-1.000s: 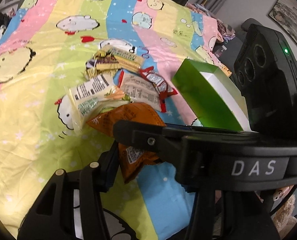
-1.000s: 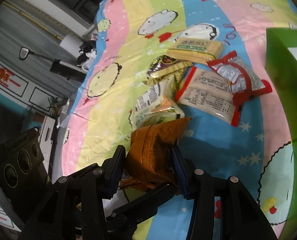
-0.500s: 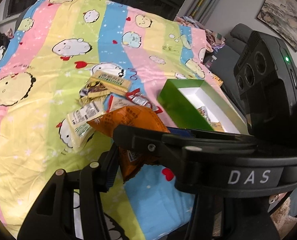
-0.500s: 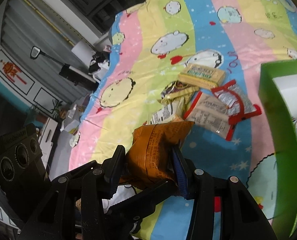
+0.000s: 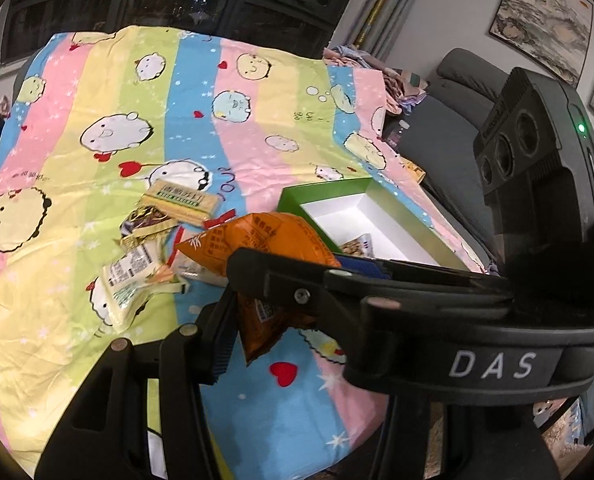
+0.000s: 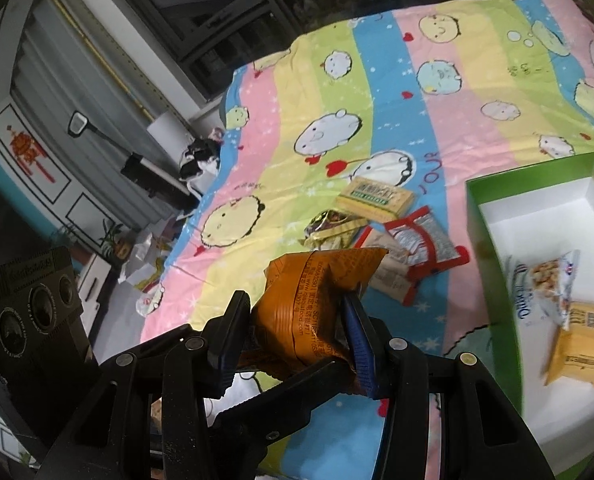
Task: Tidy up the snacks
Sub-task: 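Carry the orange chip bag with the right gripper over the box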
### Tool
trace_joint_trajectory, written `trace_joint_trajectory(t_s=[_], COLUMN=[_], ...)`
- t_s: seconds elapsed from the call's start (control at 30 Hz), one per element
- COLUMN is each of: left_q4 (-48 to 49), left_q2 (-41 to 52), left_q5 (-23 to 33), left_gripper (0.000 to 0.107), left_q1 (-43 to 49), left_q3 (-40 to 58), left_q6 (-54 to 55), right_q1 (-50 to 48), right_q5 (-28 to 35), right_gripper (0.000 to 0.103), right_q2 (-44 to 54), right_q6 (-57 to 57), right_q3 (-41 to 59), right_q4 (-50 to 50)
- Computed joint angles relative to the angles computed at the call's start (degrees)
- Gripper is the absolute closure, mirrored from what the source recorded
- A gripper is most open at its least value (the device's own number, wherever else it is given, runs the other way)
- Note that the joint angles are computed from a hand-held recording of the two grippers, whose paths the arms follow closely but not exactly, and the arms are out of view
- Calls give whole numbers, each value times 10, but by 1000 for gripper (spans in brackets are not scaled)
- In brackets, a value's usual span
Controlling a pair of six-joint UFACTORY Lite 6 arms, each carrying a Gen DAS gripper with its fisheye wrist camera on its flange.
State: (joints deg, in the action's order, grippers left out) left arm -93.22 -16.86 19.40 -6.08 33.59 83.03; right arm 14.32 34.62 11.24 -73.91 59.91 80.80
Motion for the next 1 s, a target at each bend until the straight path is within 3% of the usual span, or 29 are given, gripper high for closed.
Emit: trace_joint_trajectory(t_s=[0.37,0.77,1.0], left_q4=[-49,-77,-13], left_q2=[20,130,201], left_q5=[-85,-145,-147], left_gripper=[57,58,58], left_q1=[-111,-201,-225], left_q3=[47,153,216], left_q6=[14,28,-34], right_q1=[-79,-182,-231], right_q5=[48,94,117], right_gripper=[53,53,53], right_q2=[-48,-40,-3], right_q6=[-42,-85,-81], right_q3=[-35,-40,-19], right_q4=[14,32,33])
